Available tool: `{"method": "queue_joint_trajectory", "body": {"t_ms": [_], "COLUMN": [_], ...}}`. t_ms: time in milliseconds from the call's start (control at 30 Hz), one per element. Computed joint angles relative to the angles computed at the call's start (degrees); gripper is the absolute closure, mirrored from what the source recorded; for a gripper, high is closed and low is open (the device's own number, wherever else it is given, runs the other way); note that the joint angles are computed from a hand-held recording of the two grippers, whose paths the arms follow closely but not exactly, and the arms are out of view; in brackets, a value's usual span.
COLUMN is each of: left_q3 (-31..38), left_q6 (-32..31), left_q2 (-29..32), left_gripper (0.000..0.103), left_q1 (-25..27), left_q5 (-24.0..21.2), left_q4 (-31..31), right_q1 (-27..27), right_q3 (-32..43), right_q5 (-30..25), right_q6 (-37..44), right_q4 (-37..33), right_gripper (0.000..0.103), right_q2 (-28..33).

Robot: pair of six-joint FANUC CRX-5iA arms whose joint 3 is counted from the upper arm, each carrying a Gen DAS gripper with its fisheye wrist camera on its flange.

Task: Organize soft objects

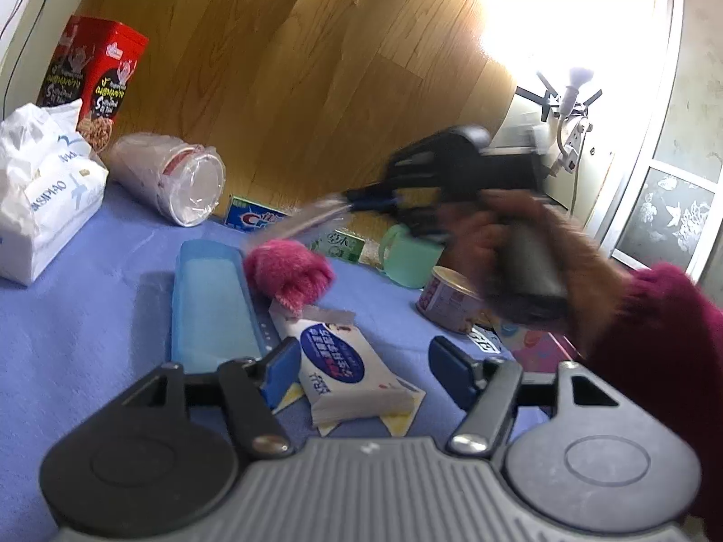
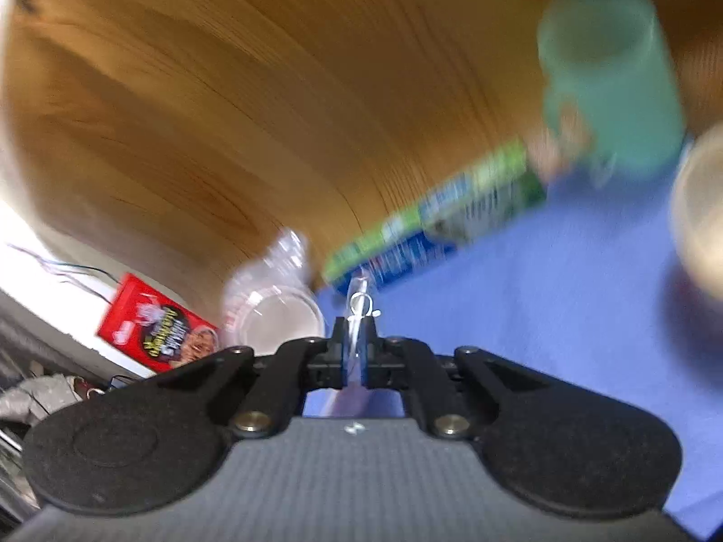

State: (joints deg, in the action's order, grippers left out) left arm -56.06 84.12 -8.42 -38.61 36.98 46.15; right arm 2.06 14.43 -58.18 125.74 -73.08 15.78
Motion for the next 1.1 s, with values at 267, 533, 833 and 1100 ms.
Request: {"method": "queue_joint_trajectory", "body": {"t_ms": [267,533,833,1100], "left_q3": [0.0,-0.7,-0.6,-0.5], "left_q6": [-1.7,-4.4,-0.6,4.2], "left_q2": [0.0,0.7,0.2,-0.5], "left_gripper": [0.035,0.030,0.030,0.025], "left_q1": [-0.8,-4.6,-1.5,1.3], "left_q5": [0.2,5.5,2.9,0.7], "left_q4": [2.0,7.4,2.2,-3.1], "right_q1": [-15.2,-12.9,4.9,11.2], "right_q3": [-15.9,-18.7,-14.4,-1.4], "right_q5": [-11.6,-3.6,19.3,12.0], "right_q6": [27.2,37.5,51.4,36.7], "right_q4": [-10.8,-6.2,7.8,29.2], "right_gripper": [0.101,0.091,0.047,0.007], "right_q2": [-10.5,-13.0,-9.6,0.8]}}
